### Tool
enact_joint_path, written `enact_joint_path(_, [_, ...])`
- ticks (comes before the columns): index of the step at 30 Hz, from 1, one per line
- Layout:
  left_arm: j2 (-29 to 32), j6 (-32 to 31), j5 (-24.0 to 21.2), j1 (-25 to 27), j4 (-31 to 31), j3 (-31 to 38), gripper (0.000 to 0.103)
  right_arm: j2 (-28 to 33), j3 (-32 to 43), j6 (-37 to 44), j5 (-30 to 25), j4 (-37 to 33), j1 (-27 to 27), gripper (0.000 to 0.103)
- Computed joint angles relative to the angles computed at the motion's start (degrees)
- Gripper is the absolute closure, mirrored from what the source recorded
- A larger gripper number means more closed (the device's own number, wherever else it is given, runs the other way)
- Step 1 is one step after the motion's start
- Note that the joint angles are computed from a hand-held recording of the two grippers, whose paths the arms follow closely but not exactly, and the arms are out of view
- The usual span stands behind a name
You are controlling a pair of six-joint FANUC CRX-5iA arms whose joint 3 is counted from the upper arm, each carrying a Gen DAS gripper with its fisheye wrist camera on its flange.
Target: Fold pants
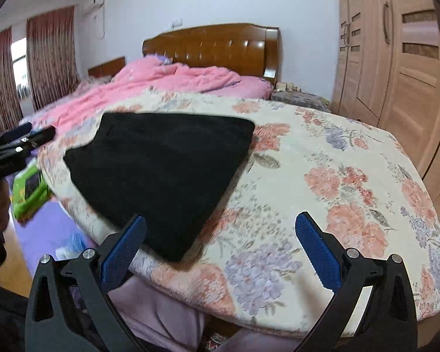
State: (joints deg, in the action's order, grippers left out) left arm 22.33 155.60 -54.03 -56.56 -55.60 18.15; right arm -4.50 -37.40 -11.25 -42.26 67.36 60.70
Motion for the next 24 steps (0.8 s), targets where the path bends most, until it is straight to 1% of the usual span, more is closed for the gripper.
enact_joint_path(2, [2.41,-3.0,-0.52,0.57,4.42,1.62,0.001,1.21,0.88,1.72,-0.21,-0.56,0.82,0.004])
enact_joint_path(3, [3.07,-3.88,-0.37,0.57,5.34,1.85,0.001,1.55,1.08,2.49,0.18,-0.57,0.99,0.004])
enact_joint_path(6, [4.83,-5.99,-1.39,-0.15,6.52,2.83,0.001,2.69,2.01,5.07,0.72,-1.43,1.48,0.004])
enact_joint_path(9, [5.0,-6.49,-0.68,-0.46,7.07,2.39,0.001,3.26,2.39,5.92,0.91,-1.89,1.68,0.004])
enact_joint_path(17, [4.78,-5.18,-0.32,-1.18,5.59,2.16,0.001,1.72,-0.14,-0.87,1.0,2.6,1.45,0.004])
enact_joint_path(24, [4.61,-4.86,-0.14,-0.88,6.25,1.9,0.001,0.84,-1.01,-2.21,0.65,3.15,1.53,0.004])
